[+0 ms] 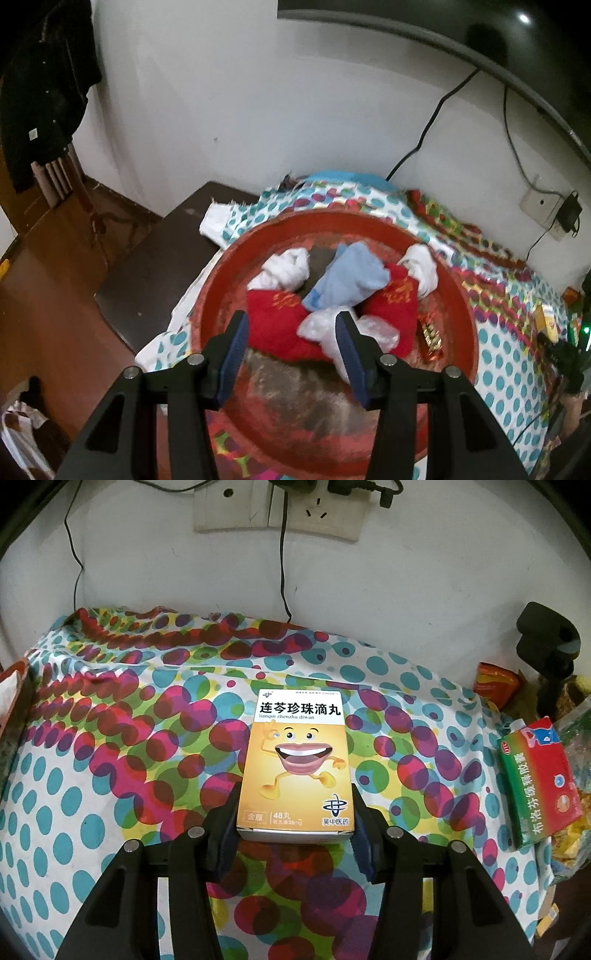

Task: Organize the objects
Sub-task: 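Hold the yellow medicine box with the right tool above the bedspread, then carry the yellow medicine box to the red tray and open the right tool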

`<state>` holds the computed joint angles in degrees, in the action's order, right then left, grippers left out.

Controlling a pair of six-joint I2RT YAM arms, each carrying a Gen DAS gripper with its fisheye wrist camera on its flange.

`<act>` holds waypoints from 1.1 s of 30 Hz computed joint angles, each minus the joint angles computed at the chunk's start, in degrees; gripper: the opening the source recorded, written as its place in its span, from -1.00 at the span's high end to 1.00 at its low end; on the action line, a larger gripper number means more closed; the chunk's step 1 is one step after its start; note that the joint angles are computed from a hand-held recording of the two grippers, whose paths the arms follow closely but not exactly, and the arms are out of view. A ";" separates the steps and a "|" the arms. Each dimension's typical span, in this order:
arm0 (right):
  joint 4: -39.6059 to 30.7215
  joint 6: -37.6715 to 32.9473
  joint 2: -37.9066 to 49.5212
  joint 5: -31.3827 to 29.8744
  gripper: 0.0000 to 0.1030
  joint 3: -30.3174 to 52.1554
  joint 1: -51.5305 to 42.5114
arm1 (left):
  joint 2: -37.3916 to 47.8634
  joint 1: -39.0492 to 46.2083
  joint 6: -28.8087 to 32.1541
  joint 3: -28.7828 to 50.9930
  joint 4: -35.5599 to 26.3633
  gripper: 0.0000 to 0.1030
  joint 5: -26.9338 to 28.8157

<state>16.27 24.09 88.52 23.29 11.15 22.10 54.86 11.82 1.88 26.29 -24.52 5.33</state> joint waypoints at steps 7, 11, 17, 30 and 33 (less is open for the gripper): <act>-3.69 6.94 -2.91 -1.21 0.06 -0.38 1.47 | -3.99 -0.95 4.43 0.62 -4.37 0.03 -4.92; -6.93 10.50 -4.86 -0.37 0.06 -0.29 4.36 | -4.23 -0.70 4.93 1.11 -5.99 0.04 -2.23; -11.61 14.42 -6.98 2.07 0.06 0.52 8.92 | -4.65 -2.97 4.22 0.87 -6.87 0.04 -3.01; -22.34 21.76 -7.20 6.27 0.06 9.93 25.37 | -7.62 -6.24 3.00 1.30 -10.09 0.04 -2.60; -25.04 22.11 -5.96 6.71 0.06 14.10 28.90 | -8.19 -5.56 3.57 1.62 -10.97 0.03 -1.85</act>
<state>-8.77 46.20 82.57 30.00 25.26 51.00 46.67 6.26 5.44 27.91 -35.49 3.48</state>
